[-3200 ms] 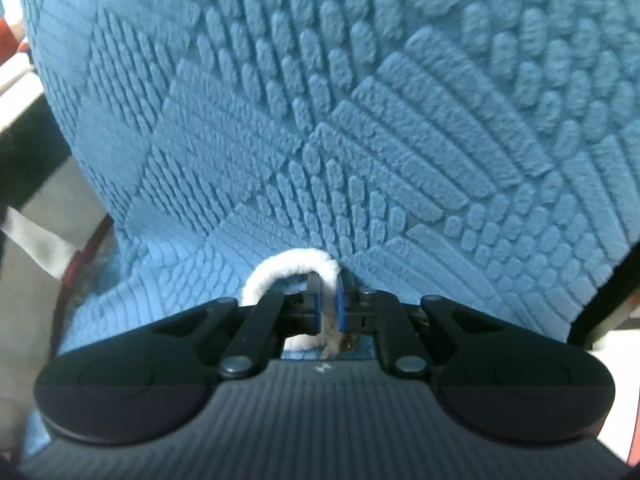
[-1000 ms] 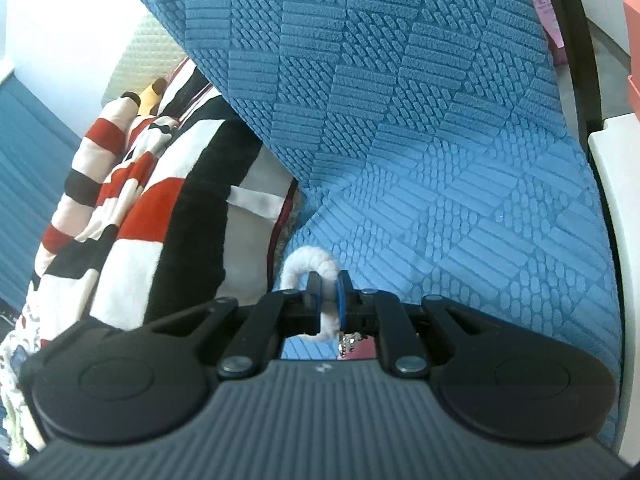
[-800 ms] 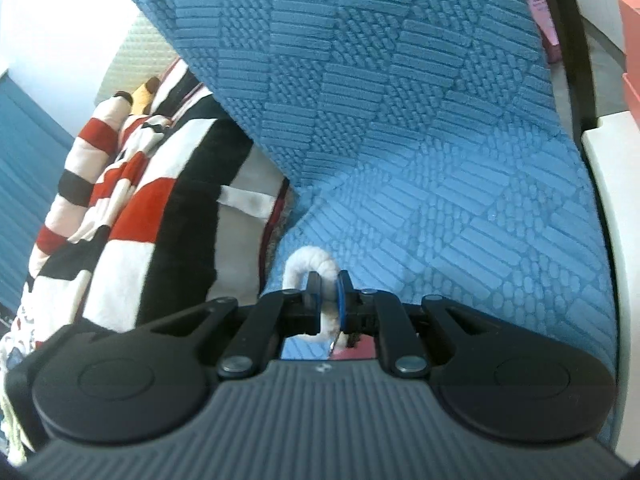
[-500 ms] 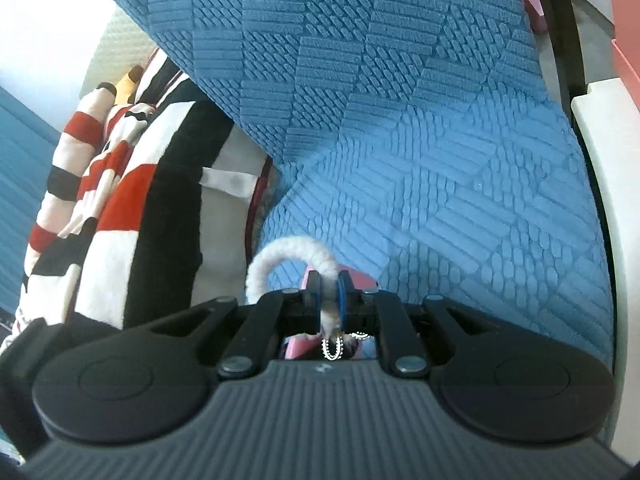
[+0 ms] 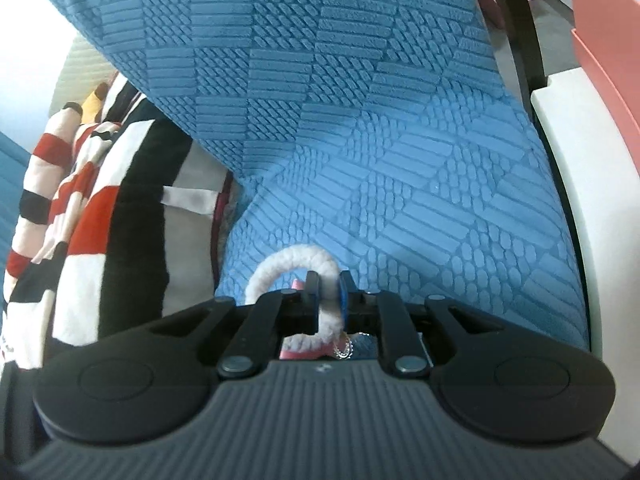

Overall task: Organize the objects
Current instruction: 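Slide the white ring over the folded pink paper held by the left gripper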

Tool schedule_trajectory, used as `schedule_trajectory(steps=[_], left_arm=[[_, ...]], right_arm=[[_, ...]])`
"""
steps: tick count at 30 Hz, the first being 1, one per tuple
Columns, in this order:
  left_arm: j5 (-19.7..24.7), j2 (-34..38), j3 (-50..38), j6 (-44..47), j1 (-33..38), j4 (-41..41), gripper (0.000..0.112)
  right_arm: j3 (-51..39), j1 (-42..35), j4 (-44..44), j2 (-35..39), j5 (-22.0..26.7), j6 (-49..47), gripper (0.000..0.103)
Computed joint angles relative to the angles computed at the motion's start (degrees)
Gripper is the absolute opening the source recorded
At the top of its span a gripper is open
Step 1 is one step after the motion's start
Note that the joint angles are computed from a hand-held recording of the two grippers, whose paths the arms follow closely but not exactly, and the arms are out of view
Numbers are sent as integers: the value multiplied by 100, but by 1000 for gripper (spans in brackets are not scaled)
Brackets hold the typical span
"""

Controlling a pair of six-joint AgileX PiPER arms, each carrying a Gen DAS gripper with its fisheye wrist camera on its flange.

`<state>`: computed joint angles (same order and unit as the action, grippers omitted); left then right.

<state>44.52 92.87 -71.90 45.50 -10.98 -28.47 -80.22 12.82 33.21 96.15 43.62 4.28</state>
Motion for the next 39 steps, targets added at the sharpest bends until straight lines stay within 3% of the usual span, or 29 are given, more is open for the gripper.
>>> schedule_trajectory(steps=[5,12,20,25,39], left_arm=[[18,30,-27,-90,-30,171,14],[83,97,-84,-249,-63,352,14],[10,104,-23,-196,-161,461,14],[-143,100,49,-207,-248,552,14],[-814,50,450,-433,-527,901,16]], right_arm=[[-66,11,-65,91,85,87,15],[-104,-57,-95,192,202,311,28],[25,-167,664,185,174,-314,26],[-131,-117,406,337,296,-25,24],[-100,-502,971,484,828,-221,23]])
